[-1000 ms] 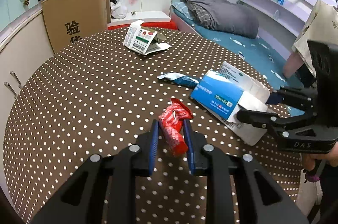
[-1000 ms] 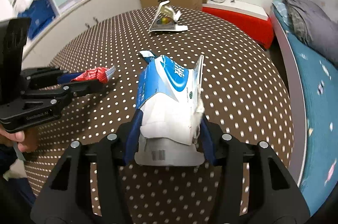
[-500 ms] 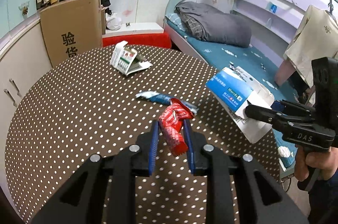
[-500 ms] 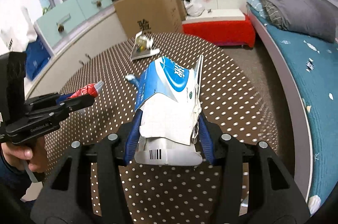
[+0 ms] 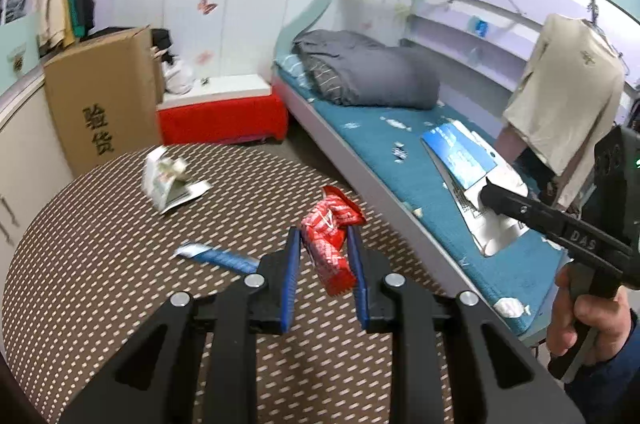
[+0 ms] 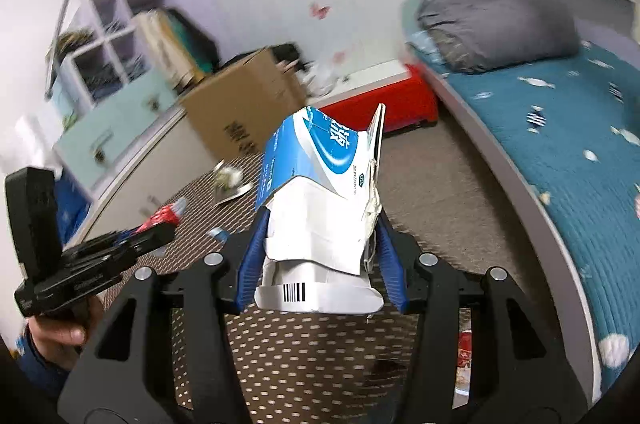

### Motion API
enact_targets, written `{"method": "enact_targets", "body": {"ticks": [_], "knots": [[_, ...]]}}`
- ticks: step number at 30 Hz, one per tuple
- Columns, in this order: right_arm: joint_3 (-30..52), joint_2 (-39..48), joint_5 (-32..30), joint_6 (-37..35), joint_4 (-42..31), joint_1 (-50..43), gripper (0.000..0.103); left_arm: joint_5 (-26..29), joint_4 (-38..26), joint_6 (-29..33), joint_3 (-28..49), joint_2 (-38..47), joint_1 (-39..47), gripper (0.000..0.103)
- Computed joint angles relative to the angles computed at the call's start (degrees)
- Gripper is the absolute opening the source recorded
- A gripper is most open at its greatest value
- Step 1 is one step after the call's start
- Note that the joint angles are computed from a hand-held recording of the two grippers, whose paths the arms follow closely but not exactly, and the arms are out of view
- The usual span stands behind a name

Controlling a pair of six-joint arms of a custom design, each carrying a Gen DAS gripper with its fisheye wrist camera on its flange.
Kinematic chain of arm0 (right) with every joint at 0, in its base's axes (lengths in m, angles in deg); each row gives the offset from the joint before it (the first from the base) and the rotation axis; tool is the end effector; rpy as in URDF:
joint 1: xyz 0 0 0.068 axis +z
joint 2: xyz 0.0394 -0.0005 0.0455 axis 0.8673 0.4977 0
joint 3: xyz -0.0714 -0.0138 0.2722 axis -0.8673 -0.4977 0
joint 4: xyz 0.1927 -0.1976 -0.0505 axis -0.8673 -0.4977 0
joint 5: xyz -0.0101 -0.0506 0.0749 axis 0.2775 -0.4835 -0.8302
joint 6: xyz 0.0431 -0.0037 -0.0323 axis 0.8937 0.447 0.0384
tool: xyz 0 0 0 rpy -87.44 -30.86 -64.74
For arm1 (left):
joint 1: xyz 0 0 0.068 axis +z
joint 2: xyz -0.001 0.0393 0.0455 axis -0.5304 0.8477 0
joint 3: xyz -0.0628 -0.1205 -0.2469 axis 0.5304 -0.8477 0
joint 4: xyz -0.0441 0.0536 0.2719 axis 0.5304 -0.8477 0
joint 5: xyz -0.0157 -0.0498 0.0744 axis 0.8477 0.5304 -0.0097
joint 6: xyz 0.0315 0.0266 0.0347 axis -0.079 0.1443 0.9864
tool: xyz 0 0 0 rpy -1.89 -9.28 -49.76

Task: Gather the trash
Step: 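Carry the red wrapper and blue-white box over the bin and release them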

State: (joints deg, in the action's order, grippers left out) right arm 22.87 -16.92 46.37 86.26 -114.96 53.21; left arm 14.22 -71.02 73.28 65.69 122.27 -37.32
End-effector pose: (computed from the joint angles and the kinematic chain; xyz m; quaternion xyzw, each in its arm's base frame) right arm 0.2332 -0.0055 0.4323 -0.0939 0.8632 0.2823 0.4079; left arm 0.1808 -0.0198 0.4340 -0.0087 0.8988 -0.0903 0.4290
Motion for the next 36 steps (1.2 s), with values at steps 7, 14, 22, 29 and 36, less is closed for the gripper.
{"method": "enact_targets", "body": {"ticks": [7,14,22,29,36], "knots": [[-1.26,1.56,-3.32,-3.18,-2.51,-14.82,0.050,-6.69,3.23,-4.89,3.31,4.94,-14.58,0.023],[-3.18,3.16,-5.47,-7.51,-4.54,-25.05,0.050,-10.08,6.31,-7.34,5.36,11.72,-25.16,0.023],[-6.15,6.47,-4.05,-8.97,-3.59,-29.20,0.051,-10.22,9.24,-9.92,7.19,20.51,-32.13,0.023],[-9.23,12.06,0.08,-7.68,-1.54,-29.37,0.051,-7.86,9.47,-10.44,10.18,32.64,-34.81,0.023],[-13.34,18.89,3.90,-7.49,2.04,-28.83,0.051,-5.55,6.71,-9.64,15.71,42.85,-36.49,0.023]]}}
